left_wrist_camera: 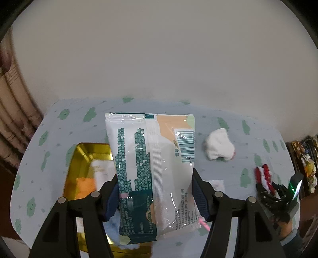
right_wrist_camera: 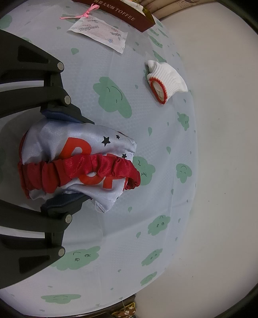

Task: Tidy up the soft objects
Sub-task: 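Carry the wipes packet with the left tool over the tin and release it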

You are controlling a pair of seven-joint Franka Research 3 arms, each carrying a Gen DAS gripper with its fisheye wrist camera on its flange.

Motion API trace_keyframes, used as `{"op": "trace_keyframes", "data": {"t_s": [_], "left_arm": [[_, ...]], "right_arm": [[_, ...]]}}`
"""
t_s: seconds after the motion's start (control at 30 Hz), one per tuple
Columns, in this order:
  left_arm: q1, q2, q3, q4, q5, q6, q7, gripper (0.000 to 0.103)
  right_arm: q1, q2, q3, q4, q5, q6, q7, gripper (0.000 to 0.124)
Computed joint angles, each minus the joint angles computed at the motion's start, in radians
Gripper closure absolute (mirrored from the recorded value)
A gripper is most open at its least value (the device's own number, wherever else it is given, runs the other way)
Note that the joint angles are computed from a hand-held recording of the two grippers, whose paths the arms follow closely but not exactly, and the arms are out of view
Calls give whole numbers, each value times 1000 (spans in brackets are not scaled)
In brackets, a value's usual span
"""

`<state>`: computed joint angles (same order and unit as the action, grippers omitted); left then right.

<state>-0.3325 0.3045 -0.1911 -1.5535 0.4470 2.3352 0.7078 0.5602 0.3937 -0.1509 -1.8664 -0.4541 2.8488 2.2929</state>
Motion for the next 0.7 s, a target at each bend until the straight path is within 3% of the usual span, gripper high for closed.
{"op": "trace_keyframes", "data": {"t_s": [0.37,0.7], "left_arm": [[69,-119,15,-160,5,5,-52,38],[104,-85,6,-167,-60,-9,-5,38]], "right_arm": [[5,1,-5,0,-1,-1,5,66],[3,0,-2,0,-4,-1,6,66]]}}
